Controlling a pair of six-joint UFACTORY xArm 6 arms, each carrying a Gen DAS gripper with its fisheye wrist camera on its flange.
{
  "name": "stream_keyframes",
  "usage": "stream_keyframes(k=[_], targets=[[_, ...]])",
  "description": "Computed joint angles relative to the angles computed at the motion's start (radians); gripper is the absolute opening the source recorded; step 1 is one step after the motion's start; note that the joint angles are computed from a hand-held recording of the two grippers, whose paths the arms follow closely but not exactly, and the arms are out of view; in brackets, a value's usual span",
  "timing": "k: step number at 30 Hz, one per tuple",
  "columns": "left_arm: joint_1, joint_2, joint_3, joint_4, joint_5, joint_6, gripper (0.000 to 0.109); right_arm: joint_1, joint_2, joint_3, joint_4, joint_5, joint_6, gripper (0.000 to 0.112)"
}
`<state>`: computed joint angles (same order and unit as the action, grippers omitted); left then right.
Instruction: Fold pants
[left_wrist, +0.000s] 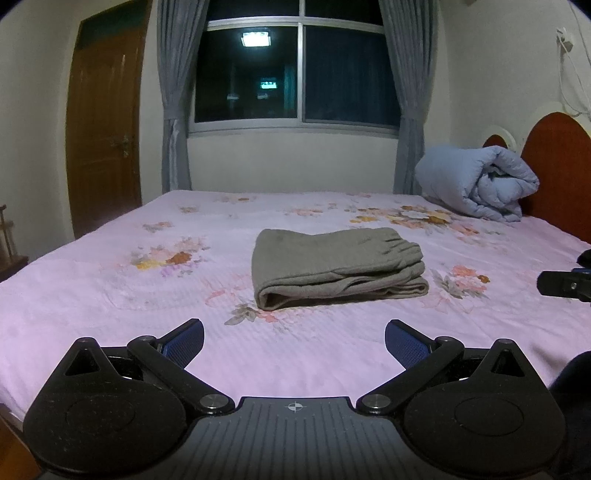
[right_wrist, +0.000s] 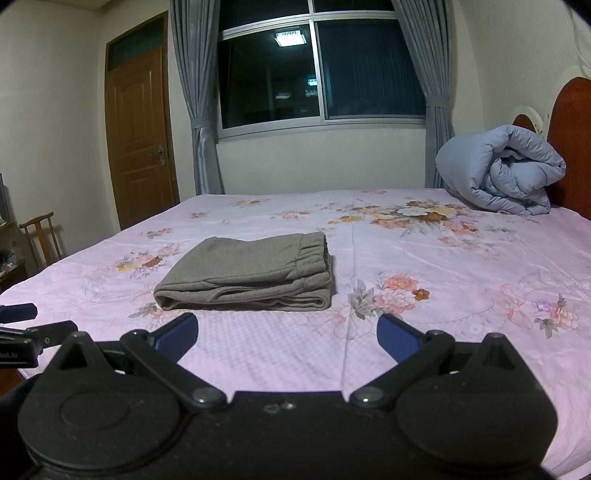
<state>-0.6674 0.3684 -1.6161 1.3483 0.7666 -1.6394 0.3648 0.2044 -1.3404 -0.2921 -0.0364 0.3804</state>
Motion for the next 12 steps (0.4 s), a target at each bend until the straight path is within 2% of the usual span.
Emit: stream_keyframes(k=[12], targets=[[-0.002, -0.004, 0.007, 0.022, -0.002, -0.025, 0.103, 0.003, 0.002, 0.0, 0.013, 0.001, -0.009, 0.097]])
